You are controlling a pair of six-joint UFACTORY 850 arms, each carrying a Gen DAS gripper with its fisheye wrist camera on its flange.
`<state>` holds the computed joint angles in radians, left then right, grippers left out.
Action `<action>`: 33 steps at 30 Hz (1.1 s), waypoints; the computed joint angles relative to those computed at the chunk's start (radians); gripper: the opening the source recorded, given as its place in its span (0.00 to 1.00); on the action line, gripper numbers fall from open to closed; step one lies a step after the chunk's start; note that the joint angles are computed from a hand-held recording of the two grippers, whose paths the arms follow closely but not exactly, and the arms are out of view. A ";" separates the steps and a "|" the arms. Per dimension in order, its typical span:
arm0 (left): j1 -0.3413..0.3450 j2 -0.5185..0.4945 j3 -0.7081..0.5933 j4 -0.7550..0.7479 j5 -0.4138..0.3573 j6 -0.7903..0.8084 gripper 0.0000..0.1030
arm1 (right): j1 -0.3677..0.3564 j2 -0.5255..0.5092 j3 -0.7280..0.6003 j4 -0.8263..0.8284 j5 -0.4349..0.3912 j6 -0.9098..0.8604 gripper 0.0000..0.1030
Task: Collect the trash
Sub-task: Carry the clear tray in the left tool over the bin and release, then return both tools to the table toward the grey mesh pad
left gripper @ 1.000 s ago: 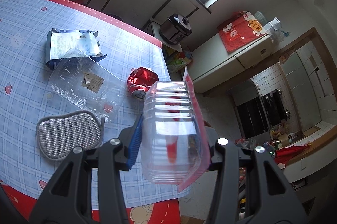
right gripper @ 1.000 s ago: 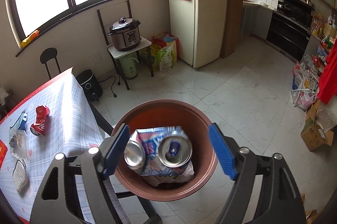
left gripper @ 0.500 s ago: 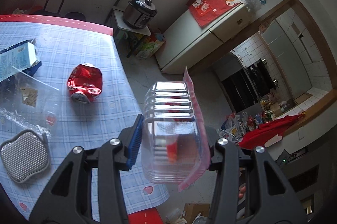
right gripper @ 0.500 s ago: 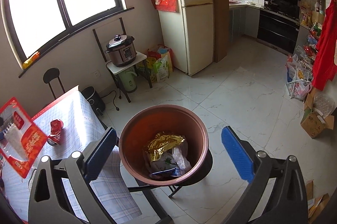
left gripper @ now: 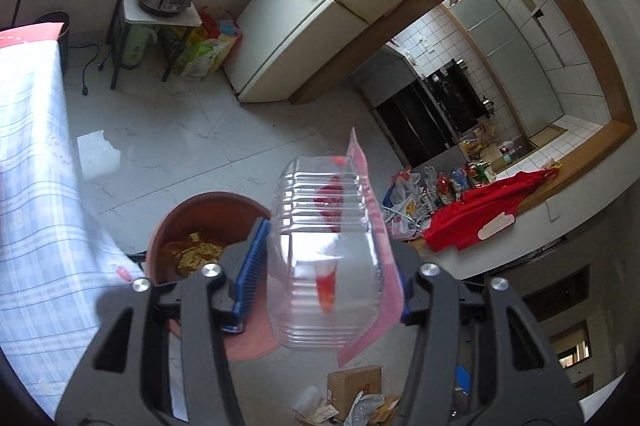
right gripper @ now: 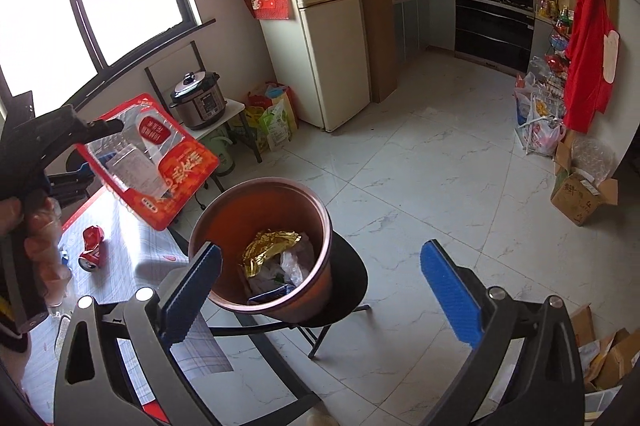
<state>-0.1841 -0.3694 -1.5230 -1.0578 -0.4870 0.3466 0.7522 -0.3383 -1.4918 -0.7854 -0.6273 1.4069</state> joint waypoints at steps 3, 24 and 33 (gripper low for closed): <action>-0.012 -0.007 0.003 -0.027 0.043 0.023 0.92 | -0.007 0.025 0.031 -0.014 -0.001 0.024 0.95; 0.199 0.459 0.451 0.866 0.137 -0.529 0.95 | 0.089 -0.154 -0.213 0.151 0.076 -0.182 0.95; 0.449 0.718 0.681 1.032 0.074 -0.592 0.95 | 0.155 -0.329 -0.438 0.369 0.063 -0.421 0.95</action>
<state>0.2648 0.3488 -0.8418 -0.0257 -0.4127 -0.2457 0.9072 -0.6676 -1.9293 -0.4168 -0.5641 0.9863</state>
